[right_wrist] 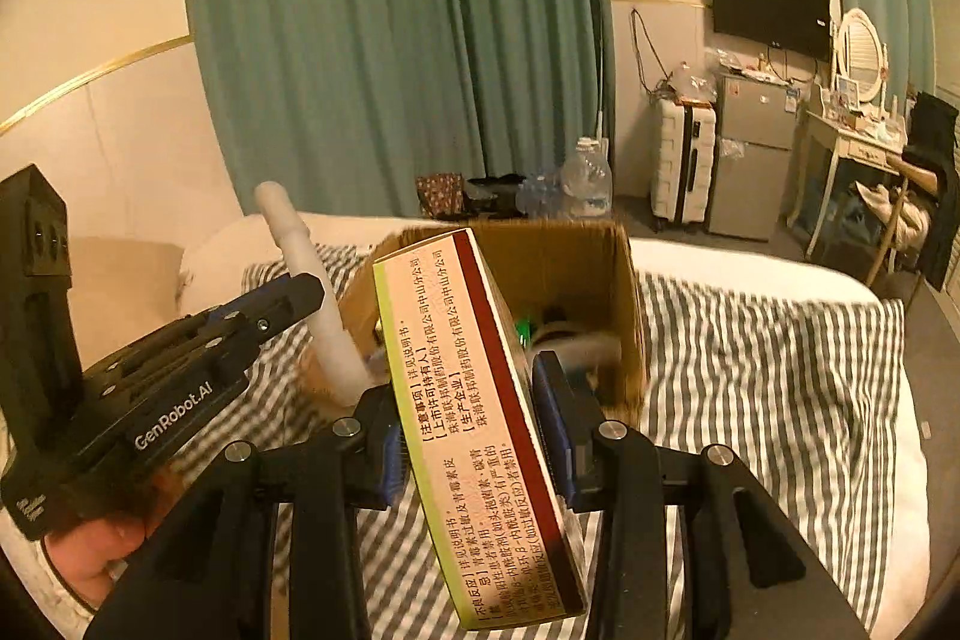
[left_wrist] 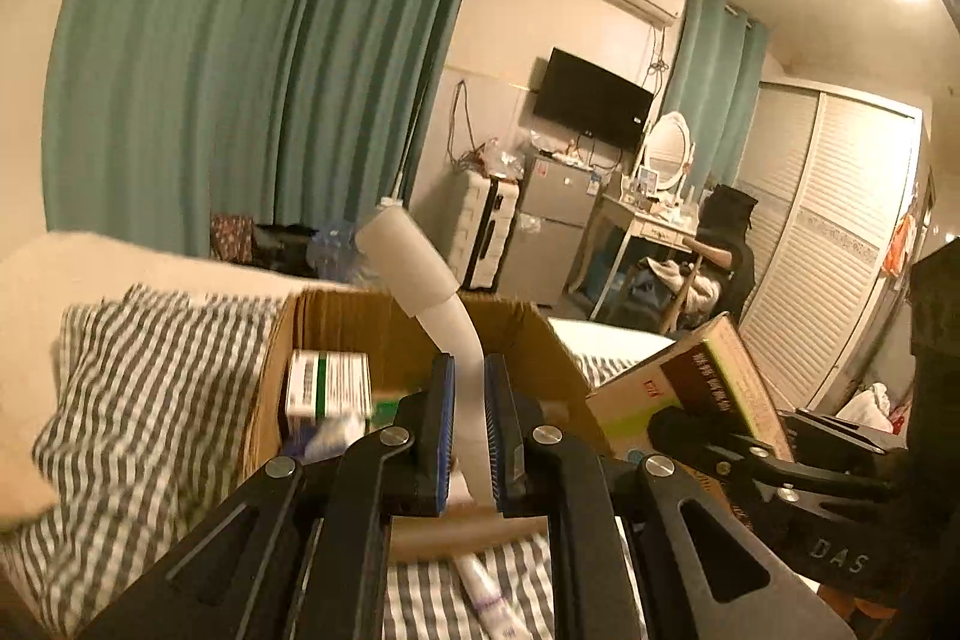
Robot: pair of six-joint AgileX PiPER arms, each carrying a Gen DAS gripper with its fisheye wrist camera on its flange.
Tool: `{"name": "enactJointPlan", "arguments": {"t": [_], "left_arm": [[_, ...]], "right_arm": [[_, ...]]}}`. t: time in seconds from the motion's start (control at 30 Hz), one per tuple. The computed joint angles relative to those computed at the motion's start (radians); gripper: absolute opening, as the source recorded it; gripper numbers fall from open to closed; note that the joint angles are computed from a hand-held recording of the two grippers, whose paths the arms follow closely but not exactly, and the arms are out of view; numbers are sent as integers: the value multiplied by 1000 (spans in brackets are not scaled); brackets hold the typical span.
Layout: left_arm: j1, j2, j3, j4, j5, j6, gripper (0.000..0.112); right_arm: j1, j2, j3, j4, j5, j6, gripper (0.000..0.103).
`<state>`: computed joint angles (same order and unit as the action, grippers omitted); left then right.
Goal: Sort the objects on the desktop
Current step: 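Carry the foam tube and medicine box over the cardboard box with both grippers, then open both grippers to drop the foam tube and medicine box into the box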
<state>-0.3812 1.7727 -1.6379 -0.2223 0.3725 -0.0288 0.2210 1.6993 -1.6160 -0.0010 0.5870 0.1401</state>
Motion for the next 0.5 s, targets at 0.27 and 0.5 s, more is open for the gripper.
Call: {"name": "enactJointPlan", "arguments": {"t": [0.27,0.5], "left_arm": [[39,278,-355,37,121,-2,10],[58,533,-686,76,256,-32,10]], "right_arm": [[-67,287,-345,108,94,-81,36],[-110,519,-610,186,166,-124,37]]}}
